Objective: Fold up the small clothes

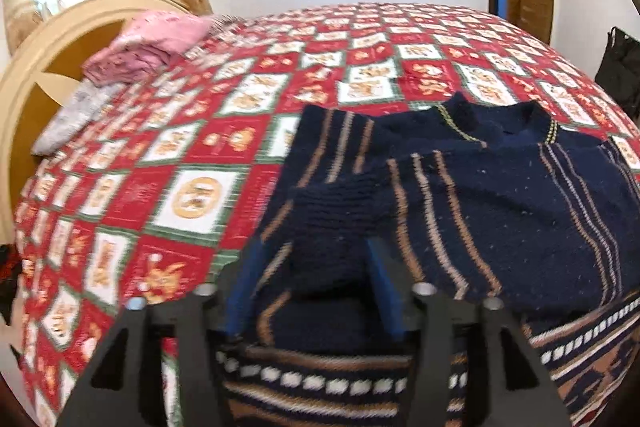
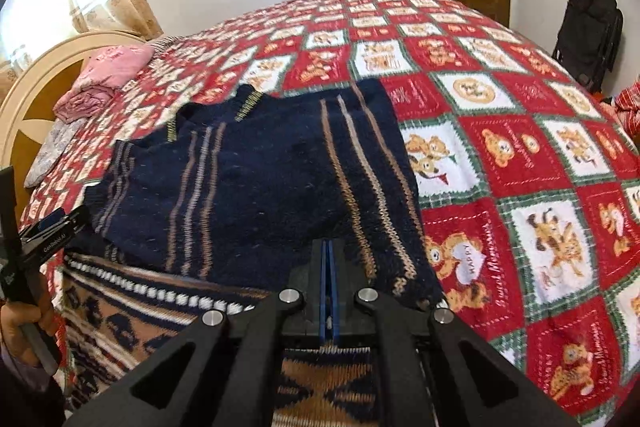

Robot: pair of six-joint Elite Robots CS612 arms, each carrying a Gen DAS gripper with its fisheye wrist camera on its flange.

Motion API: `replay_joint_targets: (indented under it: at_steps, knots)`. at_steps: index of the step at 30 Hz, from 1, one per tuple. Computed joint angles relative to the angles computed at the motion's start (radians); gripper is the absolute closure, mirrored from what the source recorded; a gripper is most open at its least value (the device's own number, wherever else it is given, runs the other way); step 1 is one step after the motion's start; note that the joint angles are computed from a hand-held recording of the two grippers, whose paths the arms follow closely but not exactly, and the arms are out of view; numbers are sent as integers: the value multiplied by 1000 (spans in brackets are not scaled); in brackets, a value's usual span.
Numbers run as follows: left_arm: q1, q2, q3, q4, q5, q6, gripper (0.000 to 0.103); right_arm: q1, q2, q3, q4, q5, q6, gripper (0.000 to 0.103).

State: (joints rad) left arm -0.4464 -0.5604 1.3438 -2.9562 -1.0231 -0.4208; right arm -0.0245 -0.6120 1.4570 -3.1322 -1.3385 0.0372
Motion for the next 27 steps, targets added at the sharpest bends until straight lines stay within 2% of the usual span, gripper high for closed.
replay_joint_targets:
  at_steps: [6, 7, 11, 14, 18, 20, 25, 27]
  knots:
    - [-10, -34, 73, -117, 17, 37, 15, -24, -50, 70, -1, 99, -10, 101]
    - [-12, -37, 79, -126, 20, 40, 15, -29, -60, 89, -12, 114, -6, 101]
    - [-23, -48, 103, -165, 21, 56, 15, -35, -82, 138, -60, 120, -11, 101]
    - [-33, -61, 124, -172, 17, 58, 8, -30, -94, 169, -75, 109, -24, 101]
    - [-49, -75, 159, -216, 21, 84, 7, -21, -104, 199, -87, 115, -18, 101]
    - [-57, -83, 174, -215, 34, 82, 7, -13, -116, 218, -74, 111, -38, 101]
    - [-66, -103, 219, -261, 20, 100, 7, 5, -150, 280, -98, 33, -132, 101]
    - [-67, -111, 242, -298, -3, 140, 7, -8, -169, 308, -73, 64, -141, 101]
